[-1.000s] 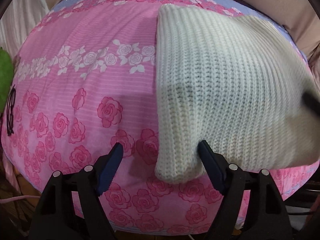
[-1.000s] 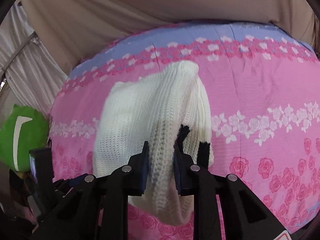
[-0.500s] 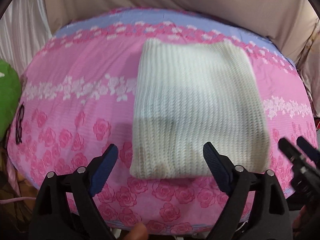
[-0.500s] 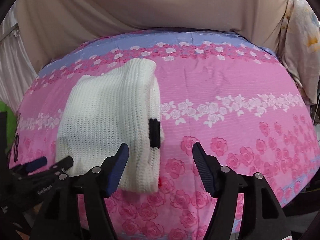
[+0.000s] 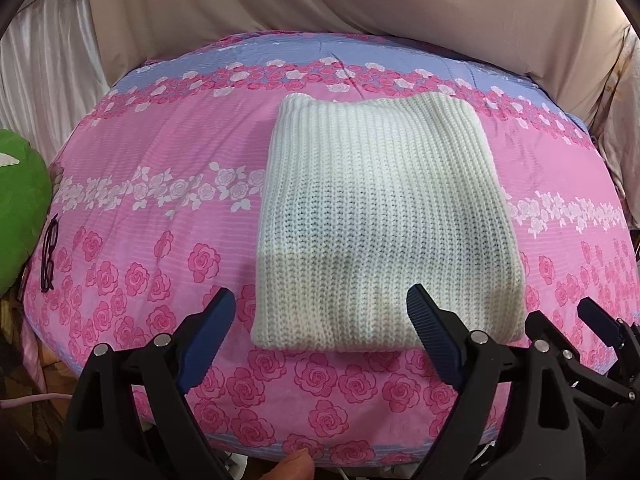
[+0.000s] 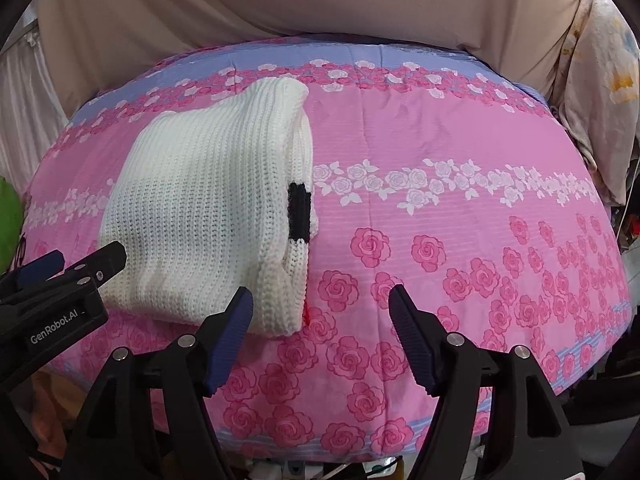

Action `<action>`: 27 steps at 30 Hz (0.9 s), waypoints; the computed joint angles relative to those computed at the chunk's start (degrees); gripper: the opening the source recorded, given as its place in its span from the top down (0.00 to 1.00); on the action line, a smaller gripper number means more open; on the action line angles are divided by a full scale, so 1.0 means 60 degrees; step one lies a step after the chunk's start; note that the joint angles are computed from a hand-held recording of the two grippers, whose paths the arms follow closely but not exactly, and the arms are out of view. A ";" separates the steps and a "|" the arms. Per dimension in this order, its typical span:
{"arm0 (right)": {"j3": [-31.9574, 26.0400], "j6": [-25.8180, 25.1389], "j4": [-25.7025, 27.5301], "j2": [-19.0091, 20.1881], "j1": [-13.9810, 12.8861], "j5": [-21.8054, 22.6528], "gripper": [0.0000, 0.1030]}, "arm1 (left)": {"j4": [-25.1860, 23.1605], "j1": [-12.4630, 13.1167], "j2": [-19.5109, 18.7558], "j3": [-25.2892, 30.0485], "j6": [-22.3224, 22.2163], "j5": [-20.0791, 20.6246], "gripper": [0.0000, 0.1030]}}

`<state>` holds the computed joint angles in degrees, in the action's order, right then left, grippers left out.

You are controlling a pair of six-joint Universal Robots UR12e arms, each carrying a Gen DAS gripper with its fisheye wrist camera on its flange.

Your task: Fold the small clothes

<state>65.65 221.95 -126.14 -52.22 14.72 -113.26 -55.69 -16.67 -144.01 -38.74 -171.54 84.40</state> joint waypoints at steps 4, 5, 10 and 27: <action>-0.0042 0.0001 0.0003 0.0027 0.0031 -0.0039 0.32 | 0.0010 -0.0022 0.0011 -0.0036 0.0012 0.0170 0.17; -0.0052 -0.0005 -0.0007 0.0033 0.0039 -0.0066 0.32 | 0.0031 -0.0026 0.0014 -0.0045 0.0030 0.0205 0.17; -0.0150 0.0020 0.0030 0.0093 0.0073 -0.0111 0.32 | 0.0213 -0.0044 0.0063 -0.0146 0.0085 0.0240 0.17; -0.0319 0.0064 0.0061 0.0193 0.0123 -0.0236 0.32 | 0.0275 -0.0102 0.0033 -0.0084 0.0013 0.0465 0.17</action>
<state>63.74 222.33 -125.78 -51.06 15.46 -114.67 -54.04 -17.28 -143.81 -39.24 -171.46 87.19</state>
